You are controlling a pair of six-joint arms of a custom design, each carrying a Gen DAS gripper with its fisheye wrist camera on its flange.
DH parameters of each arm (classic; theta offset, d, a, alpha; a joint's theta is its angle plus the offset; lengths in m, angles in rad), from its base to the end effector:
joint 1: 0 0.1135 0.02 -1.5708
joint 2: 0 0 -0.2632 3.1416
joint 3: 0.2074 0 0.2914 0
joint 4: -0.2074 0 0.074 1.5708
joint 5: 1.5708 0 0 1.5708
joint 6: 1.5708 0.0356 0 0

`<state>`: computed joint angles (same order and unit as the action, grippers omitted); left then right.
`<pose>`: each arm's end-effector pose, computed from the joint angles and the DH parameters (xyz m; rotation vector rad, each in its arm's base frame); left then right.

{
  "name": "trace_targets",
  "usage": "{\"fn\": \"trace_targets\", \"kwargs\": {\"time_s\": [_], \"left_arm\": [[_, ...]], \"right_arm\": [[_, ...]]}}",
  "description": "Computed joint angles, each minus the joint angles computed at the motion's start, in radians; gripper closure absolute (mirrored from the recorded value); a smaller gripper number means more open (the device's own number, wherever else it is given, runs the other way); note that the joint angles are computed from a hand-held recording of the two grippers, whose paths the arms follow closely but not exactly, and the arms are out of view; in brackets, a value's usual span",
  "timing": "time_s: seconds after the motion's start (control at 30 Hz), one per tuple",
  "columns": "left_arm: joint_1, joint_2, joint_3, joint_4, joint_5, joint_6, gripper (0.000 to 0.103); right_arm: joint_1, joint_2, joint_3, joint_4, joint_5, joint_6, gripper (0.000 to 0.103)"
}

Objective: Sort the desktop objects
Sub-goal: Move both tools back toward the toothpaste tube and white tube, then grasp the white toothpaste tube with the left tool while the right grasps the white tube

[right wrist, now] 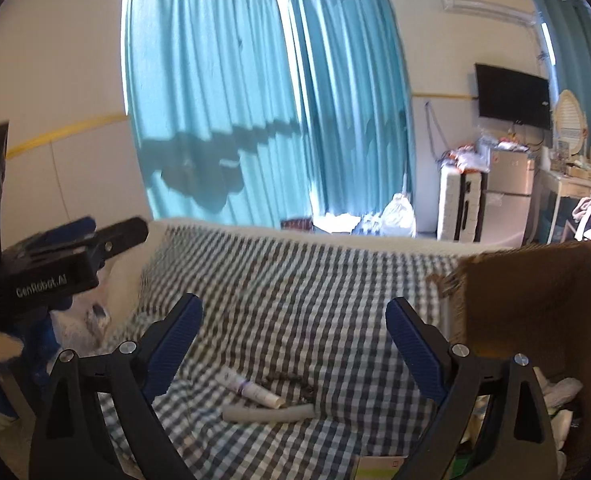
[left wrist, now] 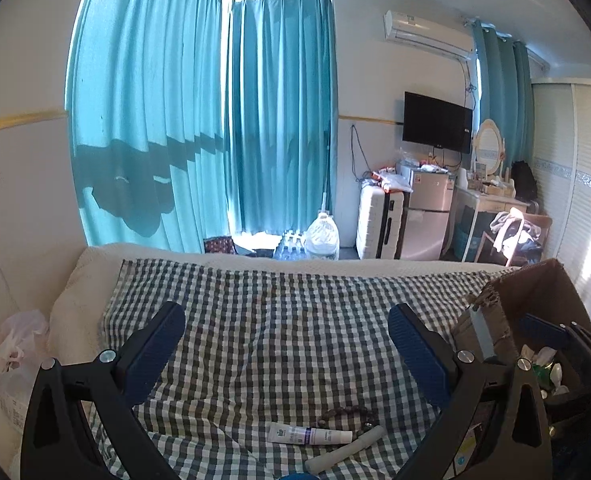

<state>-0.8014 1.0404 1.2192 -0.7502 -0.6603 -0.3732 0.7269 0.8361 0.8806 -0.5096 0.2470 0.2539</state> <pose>0.1845 -0.1591 0.3951 0.0587 2.0114 -0.0341 0.1722 0.1415 0.3328 -0.3252 2.0143 0.3684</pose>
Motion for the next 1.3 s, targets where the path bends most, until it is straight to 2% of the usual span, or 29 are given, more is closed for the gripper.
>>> {"fn": "trace_targets", "kwargs": {"time_s": [0.27,0.33,0.43,0.5,0.6,0.77,0.9,1.0,1.03,1.13,1.2,1.3], "left_arm": [[0.194,0.121,-0.116,0.055,0.299,0.005,0.0],[0.231,0.17,-0.125,0.056,0.375,0.004,0.0],[0.308,0.269,-0.123,0.049,0.54,-0.016,0.0],[0.327,0.354,-0.109,0.027,0.571,-0.044,0.0],[0.348,0.458,-0.089,-0.004,0.622,-0.067,0.0],[0.4,0.565,-0.089,0.021,0.83,-0.168,0.002],[0.406,0.587,-0.108,0.052,0.829,-0.229,0.007],[0.408,0.58,-0.129,0.081,0.824,-0.264,0.015],[0.407,0.58,-0.131,0.084,0.821,-0.267,0.023],[0.401,0.579,-0.147,0.109,0.847,-0.259,0.037],[0.393,0.587,-0.15,0.123,0.887,-0.233,0.037],[0.368,0.608,-0.139,0.121,0.89,-0.215,0.037]], "right_arm": [[-0.047,0.198,-0.054,0.067,-0.089,-0.059,0.01],[-0.07,0.249,-0.061,0.07,-0.127,-0.069,0.01],[-0.124,0.348,-0.053,0.05,-0.252,-0.08,0.01],[-0.15,0.403,-0.055,0.059,-0.289,-0.083,0.01],[-0.168,0.469,-0.052,0.077,-0.285,-0.105,0.01],[-0.167,0.58,-0.017,0.089,-0.285,-0.119,0.015],[-0.164,0.621,-0.019,0.116,-0.281,-0.145,0.016],[-0.166,0.645,-0.016,0.132,-0.293,-0.154,0.016],[-0.164,0.651,-0.015,0.137,-0.292,-0.159,0.017],[-0.145,0.682,-0.001,0.144,-0.287,-0.184,0.025],[-0.137,0.715,0.022,0.123,-0.299,-0.201,0.03],[-0.15,0.753,0.049,0.096,-0.341,-0.208,0.037]]}}
